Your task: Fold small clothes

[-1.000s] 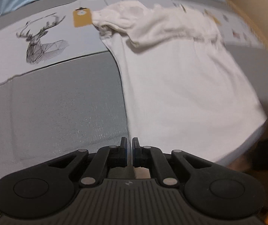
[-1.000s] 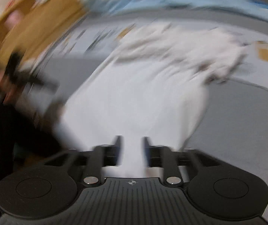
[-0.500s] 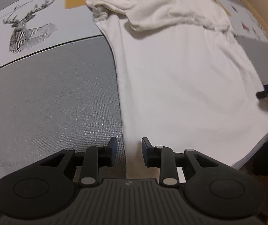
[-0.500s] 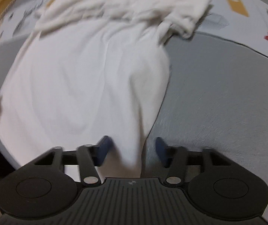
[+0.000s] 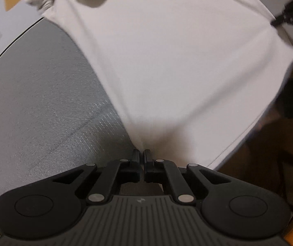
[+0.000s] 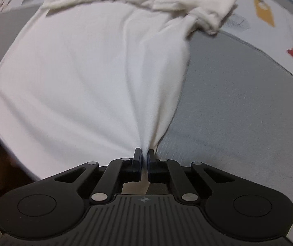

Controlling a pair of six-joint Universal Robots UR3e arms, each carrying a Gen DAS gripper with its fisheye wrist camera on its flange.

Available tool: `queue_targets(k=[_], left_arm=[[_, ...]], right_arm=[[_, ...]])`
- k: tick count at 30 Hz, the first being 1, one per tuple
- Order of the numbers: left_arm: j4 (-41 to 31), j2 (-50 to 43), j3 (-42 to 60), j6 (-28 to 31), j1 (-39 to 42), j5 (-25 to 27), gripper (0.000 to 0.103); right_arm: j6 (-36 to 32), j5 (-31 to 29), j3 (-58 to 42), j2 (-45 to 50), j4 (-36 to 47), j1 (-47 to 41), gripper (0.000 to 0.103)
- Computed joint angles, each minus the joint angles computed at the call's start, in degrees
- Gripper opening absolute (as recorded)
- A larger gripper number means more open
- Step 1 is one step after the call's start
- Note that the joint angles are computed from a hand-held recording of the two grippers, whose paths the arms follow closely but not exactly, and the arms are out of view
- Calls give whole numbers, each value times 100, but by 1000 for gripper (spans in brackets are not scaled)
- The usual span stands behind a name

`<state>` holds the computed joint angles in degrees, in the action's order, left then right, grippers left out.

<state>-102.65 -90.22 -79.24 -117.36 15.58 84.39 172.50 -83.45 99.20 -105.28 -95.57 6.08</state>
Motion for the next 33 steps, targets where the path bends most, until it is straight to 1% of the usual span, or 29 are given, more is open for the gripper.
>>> queue_targets(k=[1,2,4,6,8,9,10,12,14,15,17,18,19,20,22,24,26,29,31,33], left_arm=[[-10,19,7,31,-2,16,4],[-19,51,19,61,29,-10,5],[12,129,43,111,147,-214,6],[52,98,226,11,344,-611,8],[178,-11,454,-294,514,-1035,14],[341,-29,475,-454,575,-1217,19],[512,-61,526,-663,563,-1316,21],[897,-150,641,-1201,493,-1468,21],[1245,-295,785,-1784,427,-1672,22],[1459,-460,968,-2209,257,-1710,23],[1932,-747,1263,-2973,-9,-1743,27],[2183,-803,1289,-3269,-53,-1757,32],[2273,-953,1533,-3508,-93,-1740,38],[2426,-1000,1619,-3744,-116,-1717,40],[2922,-1112,1652,-4251,-257,-1496,49],[3215,-1257,1776,-4588,-344,-1248,52],[3172,-1500,2142,-4898,-395,-1088,52],[3069,-1790,2604,-5261,-434,-802,52],[2902,-1999,2944,-5352,-479,-578,52],[2898,-2039,2973,-5381,-460,-420,52]], right_arm=[[10,-157,-73,29,-37,110,9],[123,-382,-105,-13,-246,216,13],[420,-524,-73,-197,-763,195,35],[731,-405,166,-511,-1587,2,42],[1143,-312,305,-519,-2288,-102,42],[1446,-303,327,-405,-2650,-82,42],[1631,-320,303,-203,-2946,-47,42],[1996,-516,87,337,-3445,274,42],[2147,-942,-205,1012,-4052,675,42],[2215,-1159,-427,1323,-4273,891,42],[2348,-1290,-828,1870,-4618,1131,42],[2377,-1266,-1052,2142,-4790,1204,42],[2413,-1349,-1340,2442,-4920,1329,42],[2435,-1447,-1629,2711,-4984,1468,42],[2387,-1661,-2309,3305,-4963,1736,42],[2299,-1806,-3071,3878,-4665,1925,42],[2130,-1803,-3838,4459,-4357,2043,41],[1822,-1716,-5006,5311,-3830,2205,37],[1550,-1611,-5647,5813,-3557,2311,37],[1141,-1550,-6237,6285,-3357,2432,39]])
